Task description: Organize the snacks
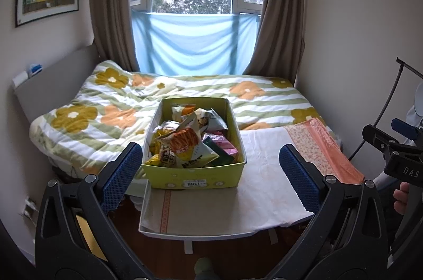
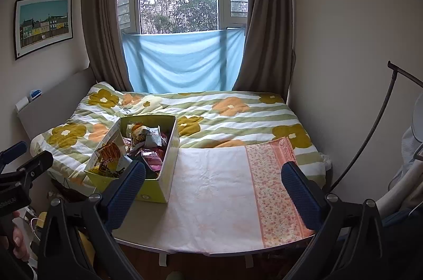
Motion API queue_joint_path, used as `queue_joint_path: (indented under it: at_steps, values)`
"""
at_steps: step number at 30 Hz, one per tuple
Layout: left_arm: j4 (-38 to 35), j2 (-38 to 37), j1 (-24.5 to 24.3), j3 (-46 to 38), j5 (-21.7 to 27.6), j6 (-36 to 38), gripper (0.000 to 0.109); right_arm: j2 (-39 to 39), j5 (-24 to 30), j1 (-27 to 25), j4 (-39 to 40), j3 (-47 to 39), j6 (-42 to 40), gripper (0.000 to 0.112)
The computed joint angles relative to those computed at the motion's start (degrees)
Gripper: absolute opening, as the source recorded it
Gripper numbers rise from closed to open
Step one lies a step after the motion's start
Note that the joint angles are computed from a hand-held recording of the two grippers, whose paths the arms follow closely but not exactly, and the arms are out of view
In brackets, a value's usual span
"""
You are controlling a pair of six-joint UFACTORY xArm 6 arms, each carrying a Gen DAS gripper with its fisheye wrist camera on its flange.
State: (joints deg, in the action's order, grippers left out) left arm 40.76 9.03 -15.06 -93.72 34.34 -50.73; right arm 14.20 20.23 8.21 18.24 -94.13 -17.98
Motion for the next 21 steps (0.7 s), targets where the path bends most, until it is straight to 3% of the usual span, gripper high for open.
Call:
queue_joint_path:
  at_steps: [21]
  values:
    - [-0.63, 2.73, 0.01, -3.32, 0.55, 0.96, 0.103, 0.92, 1.21, -0.19, -1.04, -1.59, 0.83, 0.103]
